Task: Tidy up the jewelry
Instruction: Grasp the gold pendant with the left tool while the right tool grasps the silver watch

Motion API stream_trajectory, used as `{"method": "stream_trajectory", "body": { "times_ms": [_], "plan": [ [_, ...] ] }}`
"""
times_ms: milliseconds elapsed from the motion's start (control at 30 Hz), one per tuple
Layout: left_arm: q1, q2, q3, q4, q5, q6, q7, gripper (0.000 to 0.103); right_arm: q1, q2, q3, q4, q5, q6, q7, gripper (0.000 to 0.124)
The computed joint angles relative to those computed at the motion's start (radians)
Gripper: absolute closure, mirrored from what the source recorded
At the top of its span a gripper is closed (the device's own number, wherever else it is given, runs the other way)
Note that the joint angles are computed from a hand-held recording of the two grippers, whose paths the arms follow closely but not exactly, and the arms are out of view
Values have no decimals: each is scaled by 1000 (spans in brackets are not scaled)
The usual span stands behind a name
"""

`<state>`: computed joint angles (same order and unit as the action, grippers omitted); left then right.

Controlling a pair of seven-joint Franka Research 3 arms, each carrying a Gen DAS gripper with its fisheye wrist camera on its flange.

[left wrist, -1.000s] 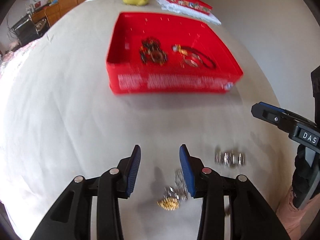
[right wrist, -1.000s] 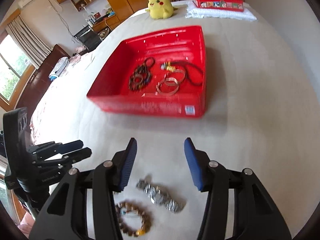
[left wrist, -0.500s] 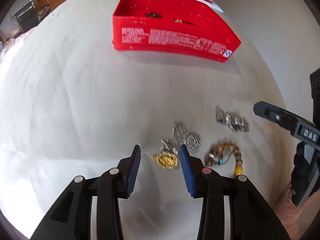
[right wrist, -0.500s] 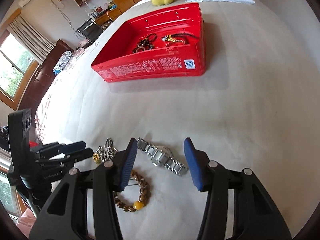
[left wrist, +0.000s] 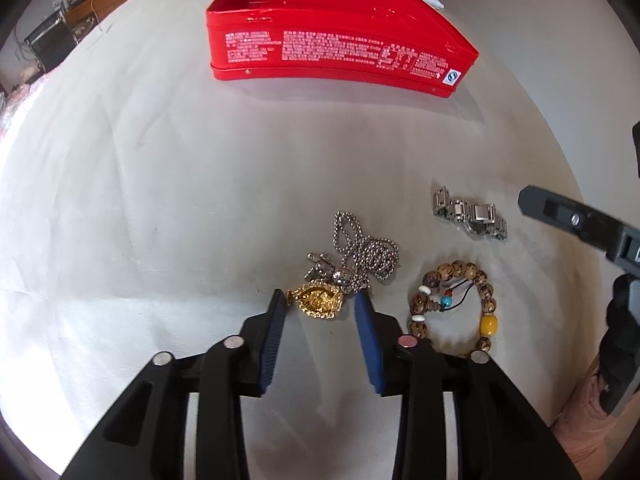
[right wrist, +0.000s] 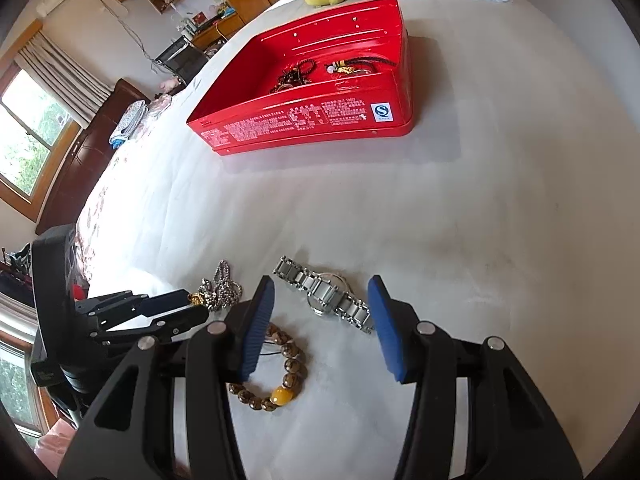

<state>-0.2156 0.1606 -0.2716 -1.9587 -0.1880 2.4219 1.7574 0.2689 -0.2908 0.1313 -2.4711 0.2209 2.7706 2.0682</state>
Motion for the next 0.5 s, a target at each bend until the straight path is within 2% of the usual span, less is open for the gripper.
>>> {"method": "stream_trajectory", "body": {
  "times_ms": [67,300,500],
  "plan": [
    [-1,4,0,1,3,2,1,78,-2,-3,4,-2,-4,4,9,75],
    [8,20,-8,11,-28,15,28,78,8,3,4,3,-2,-7,5,75],
    [29,-36,3,-34,-93,26,81,78,7,14,4,9,-13,-43,8,75]
  ]
}}
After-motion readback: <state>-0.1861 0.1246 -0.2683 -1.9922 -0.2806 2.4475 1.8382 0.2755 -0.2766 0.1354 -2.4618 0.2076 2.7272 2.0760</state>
